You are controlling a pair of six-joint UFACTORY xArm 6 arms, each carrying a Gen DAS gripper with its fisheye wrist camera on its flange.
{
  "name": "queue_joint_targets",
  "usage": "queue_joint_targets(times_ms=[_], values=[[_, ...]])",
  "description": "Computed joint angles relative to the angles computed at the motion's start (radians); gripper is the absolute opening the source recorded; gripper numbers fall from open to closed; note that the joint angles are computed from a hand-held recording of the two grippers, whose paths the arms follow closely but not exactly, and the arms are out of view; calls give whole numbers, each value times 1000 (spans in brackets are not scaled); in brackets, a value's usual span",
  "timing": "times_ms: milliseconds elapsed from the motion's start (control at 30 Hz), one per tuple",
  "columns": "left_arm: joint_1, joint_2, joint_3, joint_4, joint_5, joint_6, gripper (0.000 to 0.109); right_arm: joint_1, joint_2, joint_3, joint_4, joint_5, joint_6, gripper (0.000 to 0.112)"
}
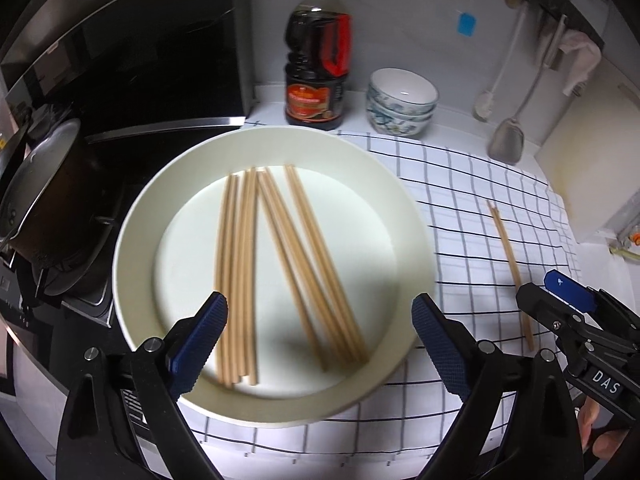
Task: Organize utensils
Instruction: 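Move both open grippers back to the last chopsticks on the cloth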
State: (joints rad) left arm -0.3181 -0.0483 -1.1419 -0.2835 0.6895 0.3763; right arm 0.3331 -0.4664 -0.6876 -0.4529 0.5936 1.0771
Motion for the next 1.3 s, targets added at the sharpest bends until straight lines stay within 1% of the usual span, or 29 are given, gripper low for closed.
queue_joint_targets(times_ms=[467,667,1000,1133,1300], values=[[-116,-23,16,10,-1,-7,92,-51,-221,152,-30,102,45,64],[-166,-18,10,10,9,-12,92,-83,-311,218,-22,143,39,64],[-248,-5,29,1,-11,-38,93,-133,-451,333,-7,209,6,64],[-275,6,44,11,-27,-73,93,-163,-470,370,-3,204,-23,64],[-305,22,66,25,-50,-103,93,-221,-457,426,11,145,-72,64]])
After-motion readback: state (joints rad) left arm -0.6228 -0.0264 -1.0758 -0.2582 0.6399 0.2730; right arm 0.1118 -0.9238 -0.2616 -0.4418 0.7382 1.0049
